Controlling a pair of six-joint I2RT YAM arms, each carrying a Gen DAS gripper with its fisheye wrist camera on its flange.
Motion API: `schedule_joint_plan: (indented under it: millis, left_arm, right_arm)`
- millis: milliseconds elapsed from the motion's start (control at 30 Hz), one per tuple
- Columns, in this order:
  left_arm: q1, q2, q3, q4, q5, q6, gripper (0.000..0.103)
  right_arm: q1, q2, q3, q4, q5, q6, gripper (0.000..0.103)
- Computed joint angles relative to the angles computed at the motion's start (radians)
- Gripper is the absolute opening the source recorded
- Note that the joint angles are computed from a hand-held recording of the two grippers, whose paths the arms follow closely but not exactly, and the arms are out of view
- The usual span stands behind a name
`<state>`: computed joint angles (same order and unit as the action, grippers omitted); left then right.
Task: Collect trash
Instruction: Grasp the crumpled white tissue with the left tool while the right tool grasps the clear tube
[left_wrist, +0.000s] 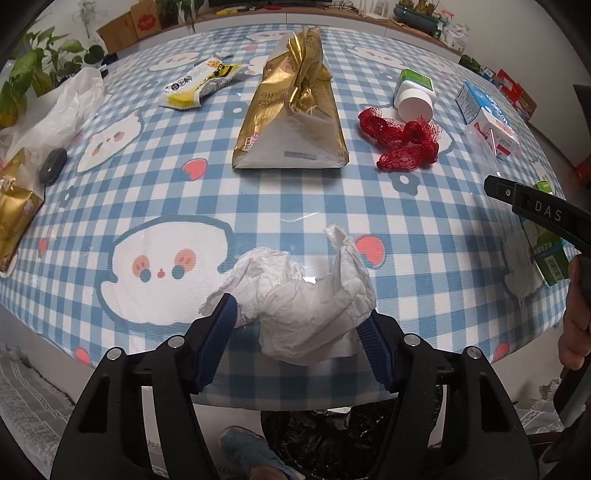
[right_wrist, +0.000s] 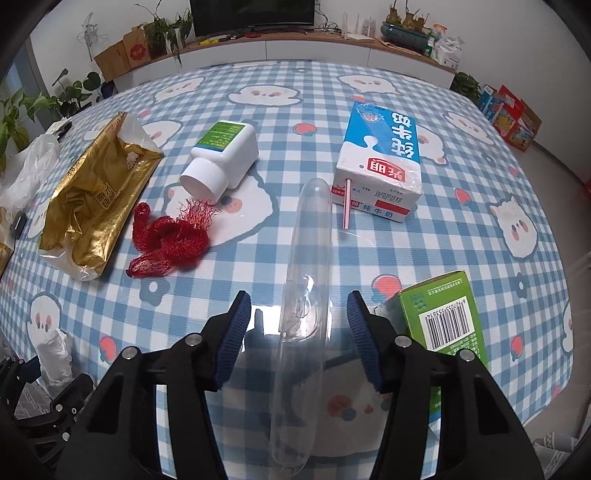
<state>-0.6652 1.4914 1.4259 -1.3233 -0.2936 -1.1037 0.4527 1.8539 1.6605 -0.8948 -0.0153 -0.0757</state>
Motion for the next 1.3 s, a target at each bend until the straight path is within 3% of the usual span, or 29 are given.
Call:
schedule_joint_plan:
  millis: [133,367,467,1300]
  left_arm:
    - [-0.014,0.011,0.009,-0.011,-0.015,-0.009,0.049]
    - [0.003,-0.006,0.002,-0.035,-0.024,-0.040,0.019]
    - [0.011,-0.018,-0.008,-0.032,-0.021,-0.038,0.014]
    - [-0.062,-0.002,0.111,-0.101,-0.114,-0.057,0.012]
  right_arm:
    - [0.004,0.015,0.010,-0.009,0.006,0.003,0.041]
    - [0.009,0.029,0.021,-0.021,0.014,0.014,0.026]
    - [0.006,0.032,0.026,-0.026,0.006,0.021,0.025]
    - [0.006,-0.126,-0.045,-0.041,-0.031,0.060,0.025]
